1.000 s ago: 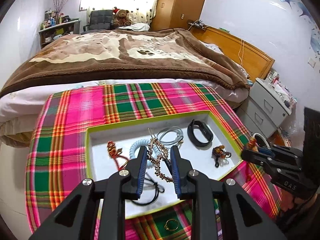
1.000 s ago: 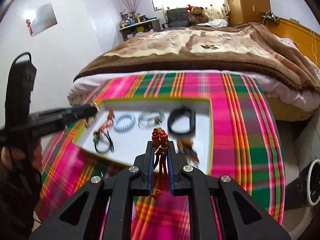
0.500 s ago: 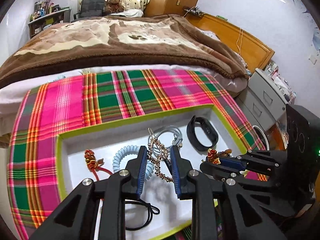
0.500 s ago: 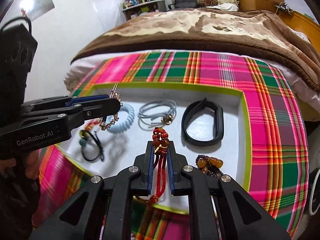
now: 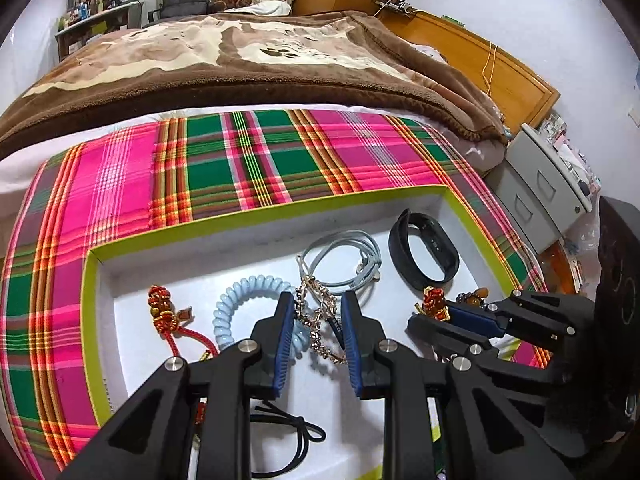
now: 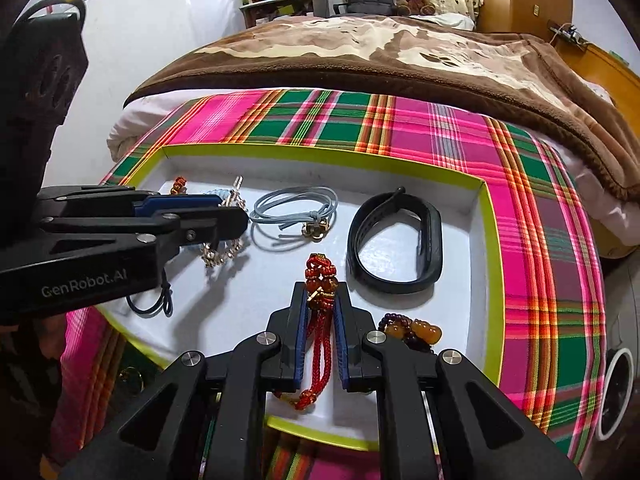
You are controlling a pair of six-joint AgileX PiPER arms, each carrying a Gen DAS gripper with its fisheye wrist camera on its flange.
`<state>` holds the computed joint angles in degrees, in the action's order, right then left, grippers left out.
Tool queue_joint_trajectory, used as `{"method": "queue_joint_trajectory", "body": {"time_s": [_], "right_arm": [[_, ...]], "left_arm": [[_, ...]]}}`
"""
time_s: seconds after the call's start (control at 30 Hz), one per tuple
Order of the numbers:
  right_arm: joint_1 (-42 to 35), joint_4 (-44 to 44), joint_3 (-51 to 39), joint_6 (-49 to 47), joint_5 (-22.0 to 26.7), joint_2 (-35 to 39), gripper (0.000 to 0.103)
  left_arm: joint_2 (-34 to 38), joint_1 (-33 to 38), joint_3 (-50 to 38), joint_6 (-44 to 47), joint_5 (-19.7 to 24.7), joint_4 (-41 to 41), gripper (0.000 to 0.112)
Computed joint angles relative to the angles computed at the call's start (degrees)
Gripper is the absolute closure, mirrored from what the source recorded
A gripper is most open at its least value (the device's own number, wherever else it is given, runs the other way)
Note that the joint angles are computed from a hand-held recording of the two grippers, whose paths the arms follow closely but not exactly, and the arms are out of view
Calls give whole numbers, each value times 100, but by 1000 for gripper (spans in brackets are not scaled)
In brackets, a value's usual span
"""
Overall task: Organize jewelry
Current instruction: 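Open both grippers to release the silver chain and red tassel in the tray, then move both open grippers back to the remaining jewelry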
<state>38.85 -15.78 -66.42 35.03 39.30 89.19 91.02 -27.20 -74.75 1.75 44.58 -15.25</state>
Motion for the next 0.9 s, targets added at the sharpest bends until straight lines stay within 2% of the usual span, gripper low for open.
{"method": "queue_joint_trajectory", "body": {"time_s": [0.17, 0.33, 0.4, 0.47, 0.67, 0.9], "right_arm": [[52, -190, -16, 218, 13, 7, 90], [5, -117, 56, 217, -51, -54, 80], [8, -140, 81, 270, -64, -102, 67], [8, -114, 129, 283, -113, -179, 61], [116, -270, 248, 572, -81, -406, 61], [473, -697, 496, 1260, 41, -892, 61]], "left_arm": [[10, -62, -14, -86, -13, 105, 87], [-47, -32, 11, -163, -11, 130, 86], [-79, -4, 24, -158, 0, 74, 81], [-176, -37, 67, -238, -8, 164, 80], [-480, -192, 133, -495, 14, 437, 76], [-1153, -359, 454, -1014, -26, 752, 73]]}}
